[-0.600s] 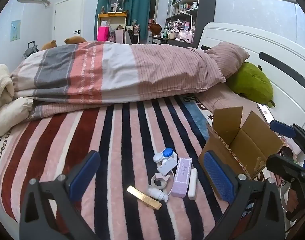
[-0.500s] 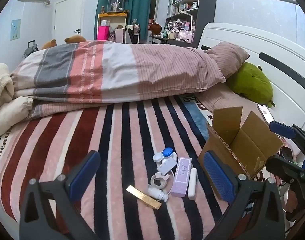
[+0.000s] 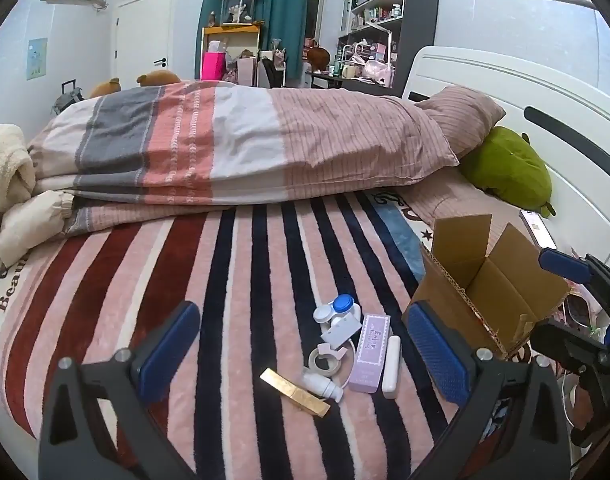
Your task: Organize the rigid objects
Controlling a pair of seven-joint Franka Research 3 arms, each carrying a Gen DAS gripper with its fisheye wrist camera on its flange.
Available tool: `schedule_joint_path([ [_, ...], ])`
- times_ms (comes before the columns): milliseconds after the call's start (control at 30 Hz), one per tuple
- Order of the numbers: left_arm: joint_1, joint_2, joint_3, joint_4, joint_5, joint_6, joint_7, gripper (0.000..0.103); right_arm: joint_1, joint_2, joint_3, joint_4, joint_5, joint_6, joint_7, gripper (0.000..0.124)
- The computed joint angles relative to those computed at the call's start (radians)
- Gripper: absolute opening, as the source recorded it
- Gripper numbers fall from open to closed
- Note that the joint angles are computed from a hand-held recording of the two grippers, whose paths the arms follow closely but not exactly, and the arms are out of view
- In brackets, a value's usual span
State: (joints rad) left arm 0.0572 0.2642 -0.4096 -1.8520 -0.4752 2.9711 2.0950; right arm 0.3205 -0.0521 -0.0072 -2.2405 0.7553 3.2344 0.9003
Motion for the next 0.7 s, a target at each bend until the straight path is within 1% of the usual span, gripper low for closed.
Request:
schedule_joint_path([
  [67,0.002,0.0,-0.002,-0.001,-0.001,0.003,0.003,0.103,-0.011,-0.001,0.009,-0.003,-0.024,0.0,0.025,0.103],
  [233,0.006,0.001,-0.002,-0.002,0.008,0.008,-0.003,0.103,0.005,0.002,-0.001,0.003,0.01,-0.002,-0.005,0.103],
  [300,0.006,-0.001,-0.003,-0.005,0.008,0.01,-0.004,0.103,-0.01,0.002,0.012,-0.003,-0.024,0.003,0.029,0.103],
  [333,0.007,0.0,-0.003,-0.005,0.009,0.011,-0.004,0.103,-0.007,0.002,0.008,-0.003,-0.021,0.004,0.025,0.103],
  [433,0.011,0.0,-0.007,-0.005,0.007,0.01,-0.002,0.103,-0.019,-0.001,0.018,-0.013,-0.067,0.007,0.073,0.103],
  [567,0.008,0.0,-0.003,-0.005,0.011,0.009,-0.005,0.103,0.011,0.0,-0.009,-0.005,-0.024,0.004,0.028,0.103],
  [667,0.011,-0.001,-0.005,-0.006,0.008,0.008,-0.004,0.103,0.004,0.0,-0.004,-0.005,-0.024,-0.002,0.03,0.103],
  [700,0.015,-0.001,-0.009,-0.007,0.002,0.008,0.003,0.103,0.017,-0.002,-0.016,-0.002,0.012,-0.007,-0.003,0.103],
])
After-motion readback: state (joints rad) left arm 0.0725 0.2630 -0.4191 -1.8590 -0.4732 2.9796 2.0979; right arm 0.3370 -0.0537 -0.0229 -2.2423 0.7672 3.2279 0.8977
